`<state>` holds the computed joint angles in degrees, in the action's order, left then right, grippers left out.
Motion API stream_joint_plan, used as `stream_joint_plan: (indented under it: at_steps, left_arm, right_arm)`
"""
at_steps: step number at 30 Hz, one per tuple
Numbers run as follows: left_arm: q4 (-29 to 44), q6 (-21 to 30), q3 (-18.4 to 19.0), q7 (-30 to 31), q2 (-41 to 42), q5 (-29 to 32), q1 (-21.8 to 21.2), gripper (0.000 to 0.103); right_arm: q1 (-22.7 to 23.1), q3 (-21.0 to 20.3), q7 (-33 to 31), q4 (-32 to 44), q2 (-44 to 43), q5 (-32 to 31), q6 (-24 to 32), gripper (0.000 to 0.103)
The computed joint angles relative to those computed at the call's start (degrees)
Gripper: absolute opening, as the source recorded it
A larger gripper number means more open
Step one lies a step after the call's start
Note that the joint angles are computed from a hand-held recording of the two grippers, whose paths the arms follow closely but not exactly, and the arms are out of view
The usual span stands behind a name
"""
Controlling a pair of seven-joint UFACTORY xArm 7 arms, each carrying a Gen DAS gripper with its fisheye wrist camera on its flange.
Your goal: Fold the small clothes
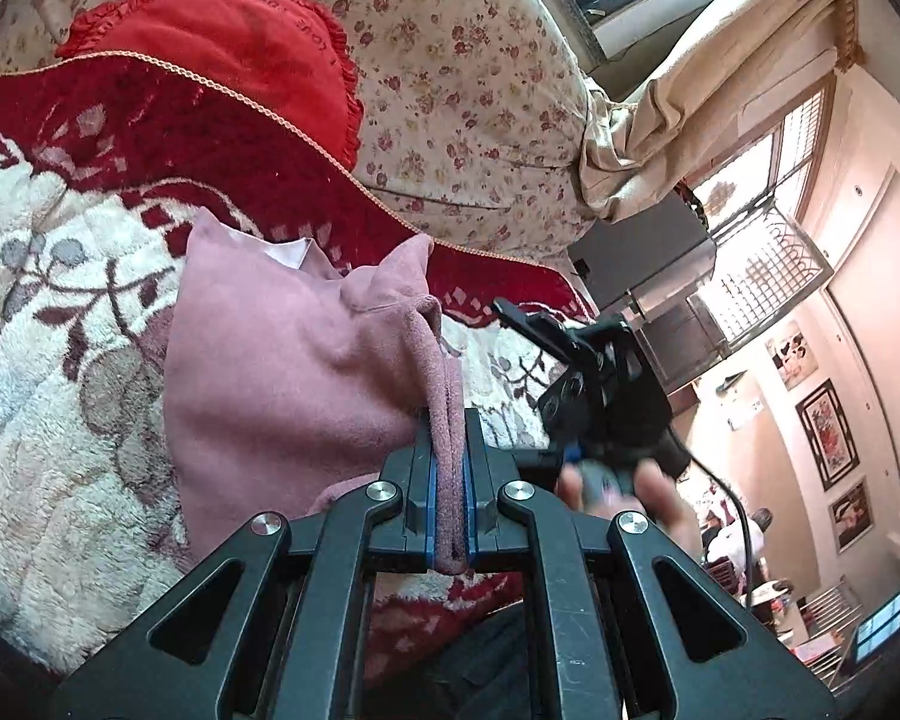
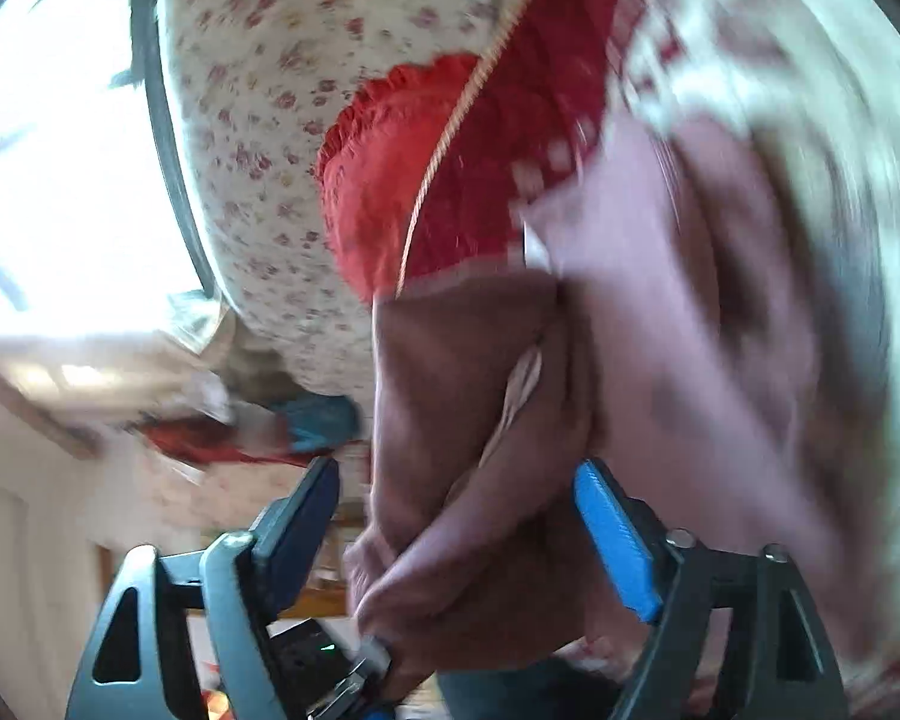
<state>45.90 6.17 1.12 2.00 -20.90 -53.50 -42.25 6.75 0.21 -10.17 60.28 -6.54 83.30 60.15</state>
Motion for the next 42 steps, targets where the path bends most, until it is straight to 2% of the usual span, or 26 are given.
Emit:
stream_joint_plan:
  at_steps: [2, 5, 9, 12, 16, 18, 22, 24, 26, 27, 28, 29, 30, 32, 35, 39, 42]
  left_arm:
    - [0.11, -0.24, -0.75, -0.86, 0.22, 1.00, 0.60, 0.005]
    - [-0.21, -0.15, -1.13, -2.28, -0.35, 2.45, 1.12, 0.005]
    - [-1.09, -0.95, -0.23, -2.82, -1.10, 2.95, -0.12, 0.005]
    - [-2.04, -1.84, 1.55, -1.43, -1.70, 1.78, -2.82, 0.005]
    - [-2.30, -3.15, 5.29, 2.21, -1.70, -2.02, -7.70, 0.005]
    - [-2.23, -3.35, 6.26, 3.80, -1.65, -3.73, -8.95, 0.005]
    - [-1.64, -2.49, 7.32, 7.72, -1.04, -8.03, -10.25, 0.005]
    - [-1.10, -1.33, 6.27, 8.72, -0.30, -9.41, -9.26, 0.005]
    - [-0.32, 0.00, 4.59, 8.69, 0.71, -9.61, -7.65, 0.005]
    - [0.09, 0.52, 3.71, 8.66, 1.24, -9.62, -6.85, 0.005]
    - [0.67, 1.09, 2.72, 8.34, 1.92, -9.34, -5.93, 0.005]
    - [1.23, 1.44, 1.93, 8.41, 2.54, -9.45, -5.22, 0.005]
    - [2.19, 1.74, 1.13, 8.55, 3.48, -9.49, -4.56, 0.005]
    - [4.50, 2.22, -0.63, 8.41, 5.50, -8.80, -2.94, 0.005]
    - [9.41, 2.86, -2.92, 9.33, 9.42, -8.47, -1.23, 0.005]
    - [15.81, 3.01, -6.89, 7.53, 16.25, -4.98, 1.55, 0.005]
    - [19.71, 4.04, -9.52, 5.06, 22.25, -4.53, 3.31, 0.005]
  right_arm:
    - [1.38, 0.86, -2.42, -2.50, -1.21, 6.20, -0.24, 0.084]
    - [3.27, 2.08, -5.26, -2.14, 0.44, 12.38, -0.53, 0.084]
    - [4.09, 3.61, -4.21, 3.22, 5.63, 12.24, -2.93, 0.084]
    - [3.33, 4.05, -2.53, 8.12, 8.77, 7.07, -5.34, 0.084]
    - [2.10, 4.78, 0.82, 15.11, 12.71, -3.06, -8.93, 0.084]
    - [1.44, 5.20, 0.53, 18.31, 14.24, -8.92, -8.75, 0.084]
    - [-0.18, 6.09, -0.14, 20.92, 15.98, -15.32, -6.82, 0.083]
    - [-0.50, 6.43, -0.74, 21.53, 16.08, -18.44, -6.84, 0.075]
    - [-0.46, 6.42, -0.79, 20.84, 15.04, -23.99, -6.10, 0.053]
    - [-0.23, 6.42, -0.66, 21.00, 14.83, -26.76, -6.13, 0.045]
    - [0.04, 6.36, -0.40, 21.29, 14.69, -30.10, -6.01, 0.030]
    - [1.32, 5.15, 0.65, 21.70, 14.54, -34.18, -5.82, 0.021]
    - [0.20, 6.04, 0.50, 21.30, 14.11, -35.86, -5.75, 0.018]
    - [-0.64, 6.03, -2.94, 22.65, 14.55, -34.89, -5.40, 0.014]
    - [-2.14, 5.90, -7.85, 26.48, 16.09, -34.04, -3.54, 0.012]
    - [-4.35, 6.06, -10.50, 34.03, 21.10, -35.95, 1.11, 0.012]
    - [-5.84, 6.60, -13.09, 34.58, 23.45, -36.76, 1.72, 0.012]
